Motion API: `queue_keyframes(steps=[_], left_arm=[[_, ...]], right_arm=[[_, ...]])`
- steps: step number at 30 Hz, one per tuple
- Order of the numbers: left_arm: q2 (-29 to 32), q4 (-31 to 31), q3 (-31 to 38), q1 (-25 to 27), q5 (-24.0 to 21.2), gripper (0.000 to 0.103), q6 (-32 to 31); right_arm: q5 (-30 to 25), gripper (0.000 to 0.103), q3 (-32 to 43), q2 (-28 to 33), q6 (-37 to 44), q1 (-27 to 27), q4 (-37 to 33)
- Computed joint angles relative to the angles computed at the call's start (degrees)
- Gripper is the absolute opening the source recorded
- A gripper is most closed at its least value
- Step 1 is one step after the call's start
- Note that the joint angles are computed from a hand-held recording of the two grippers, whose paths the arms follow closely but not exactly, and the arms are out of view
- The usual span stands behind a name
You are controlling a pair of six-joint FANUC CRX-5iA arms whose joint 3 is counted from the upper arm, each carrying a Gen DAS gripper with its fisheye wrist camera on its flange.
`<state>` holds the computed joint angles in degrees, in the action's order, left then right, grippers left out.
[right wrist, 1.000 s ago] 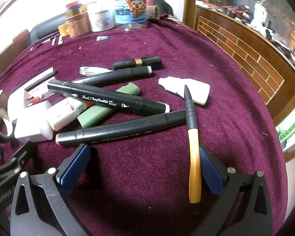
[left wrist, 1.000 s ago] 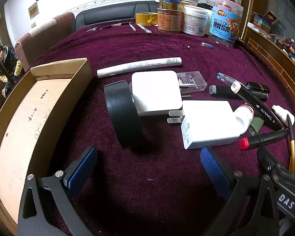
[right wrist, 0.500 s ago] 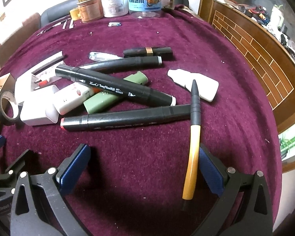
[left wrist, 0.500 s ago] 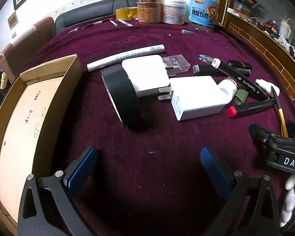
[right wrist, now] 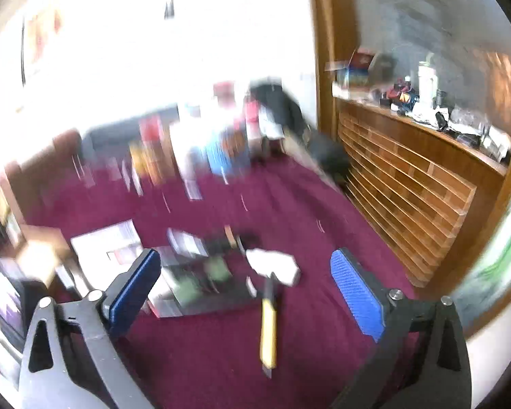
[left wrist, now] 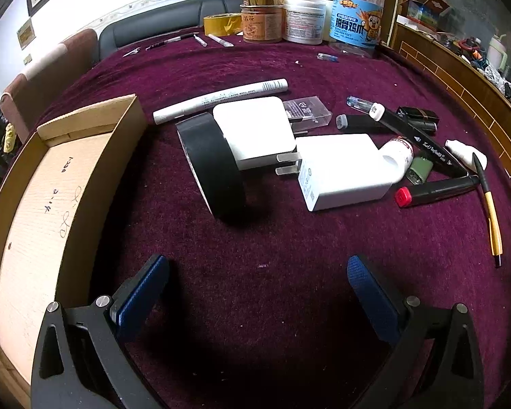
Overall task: Organize rigid objects
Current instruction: 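Move the left tool toward the white charger block, then grasp the white charger block with the left tool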
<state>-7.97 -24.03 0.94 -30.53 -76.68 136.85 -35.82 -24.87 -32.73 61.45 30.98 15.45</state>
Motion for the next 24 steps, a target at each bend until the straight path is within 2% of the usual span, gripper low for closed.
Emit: queue_keyframes(steps=[1,2,3,5,6,9,11,12,13,14,16,20,22,24], left_arm=[[-0.3,0.7,-0.4,0.5,0.4,0.102,-0.8],[-1.0,1.7,-1.1,1.1,1.2,0.101,-1.8],[-1.8,2.8,-1.8,1.6,2.0,0.101,-2.6],[-5.2,8.7,-5.1,5.0,6.2,0.097,-5.9],[-6.8,10.5,-6.2,6.2,7.9,0.097,-7.4],[-7.9,4.9,-3.5,4.6,8.3,0.097,-8.0],[-6.6,4.8,-1.4,5.9,8.4,0.097,-11.0],[-5.4,6.0,-0.4,7.2,8.0,0.097,-12.5],[-4.4,7.9,0.2,8.8,8.2,0.097,-14.1],[-3.5,10.9,0.3,11.0,9.2,0.097,-16.1],[-1.1,15.1,1.2,14.5,10.6,0.097,-18.5],[4.0,14.6,5.3,16.4,8.9,0.097,-17.3],[6.9,12.6,8.2,14.9,6.4,0.097,-18.4],[10.5,10.9,11.6,12.7,1.9,0.097,-20.9]], right_arm=[[-0.4,0.103,2.0,2.0,3.0,-1.3,-4.1],[-3.7,0.103,4.8,5.5,4.6,-1.5,-5.1],[-5.7,0.101,6.2,7.9,3.6,-1.4,-3.2],[-3.1,0.1,3.1,10.4,-5.9,-0.5,7.7],[-2.0,0.1,2.4,12.0,-8.8,-0.8,11.0],[0.8,0.1,2.8,14.8,-11.1,-2.7,10.1],[5.0,0.1,-0.4,14.7,-16.8,-3.6,14.4],[4.6,0.1,-1.2,14.7,-18.5,-3.5,16.0],[2.9,0.1,-0.2,15.1,-17.5,-3.5,14.7],[4.1,0.1,-0.3,14.7,-16.7,-4.1,12.9],[6.1,0.1,-2.0,13.5,-19.4,-4.9,15.8],[5.8,0.1,-1.6,14.0,-19.2,-5.0,15.8],[5.3,0.1,-1.5,14.3,-19.8,-4.8,16.8],[5.0,0.1,-1.3,14.3,-19.1,-4.7,16.3]])
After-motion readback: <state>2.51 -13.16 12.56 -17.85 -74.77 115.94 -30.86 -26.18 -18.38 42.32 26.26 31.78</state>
